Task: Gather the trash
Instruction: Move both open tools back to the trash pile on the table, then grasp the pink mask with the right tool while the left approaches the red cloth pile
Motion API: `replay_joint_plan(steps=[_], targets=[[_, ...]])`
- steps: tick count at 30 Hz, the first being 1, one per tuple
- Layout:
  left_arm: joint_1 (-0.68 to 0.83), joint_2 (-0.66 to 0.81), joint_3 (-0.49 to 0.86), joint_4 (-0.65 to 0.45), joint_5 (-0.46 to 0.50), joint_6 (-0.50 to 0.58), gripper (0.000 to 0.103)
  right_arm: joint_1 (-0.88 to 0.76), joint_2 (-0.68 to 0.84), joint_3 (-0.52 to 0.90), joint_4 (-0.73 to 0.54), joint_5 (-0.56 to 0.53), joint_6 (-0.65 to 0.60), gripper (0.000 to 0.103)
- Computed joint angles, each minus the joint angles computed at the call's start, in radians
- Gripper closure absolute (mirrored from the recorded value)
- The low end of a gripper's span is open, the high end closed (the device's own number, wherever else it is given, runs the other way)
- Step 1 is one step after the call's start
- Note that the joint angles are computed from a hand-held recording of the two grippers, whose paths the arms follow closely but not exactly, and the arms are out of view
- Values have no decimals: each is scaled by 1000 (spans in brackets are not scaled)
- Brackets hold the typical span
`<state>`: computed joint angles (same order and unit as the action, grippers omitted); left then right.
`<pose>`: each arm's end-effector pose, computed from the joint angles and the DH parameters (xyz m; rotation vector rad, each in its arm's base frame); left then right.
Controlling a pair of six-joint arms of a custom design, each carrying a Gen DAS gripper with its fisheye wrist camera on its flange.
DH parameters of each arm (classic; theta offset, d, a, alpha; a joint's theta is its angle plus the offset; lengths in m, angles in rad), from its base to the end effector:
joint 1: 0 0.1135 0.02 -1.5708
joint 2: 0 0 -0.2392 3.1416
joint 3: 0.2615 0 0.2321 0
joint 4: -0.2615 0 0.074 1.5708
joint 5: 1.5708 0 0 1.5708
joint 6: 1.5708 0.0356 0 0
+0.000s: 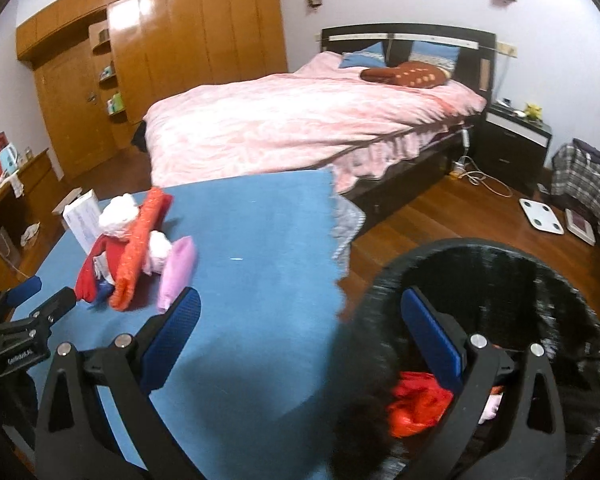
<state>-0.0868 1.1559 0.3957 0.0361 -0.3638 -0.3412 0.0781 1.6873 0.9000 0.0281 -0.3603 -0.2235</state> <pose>0.2081 -0.0054 0.1503 -0.4678 2.1958 0.1880 0.3244 0.0380 0.1607 -0.5206 2.2346 0.3441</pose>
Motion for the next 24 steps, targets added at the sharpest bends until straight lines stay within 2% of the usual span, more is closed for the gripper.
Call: replay_joint_plan(steps=[8,17,24], targets=[[143,30,-62,105,60,76,6,170,163,56,89,103,56,5],[247,68,-100,177,125,109,6,255,286,150,54,135,71,5],[293,89,-117,208,159,127,6,293,314,187,32,157,77,6]])
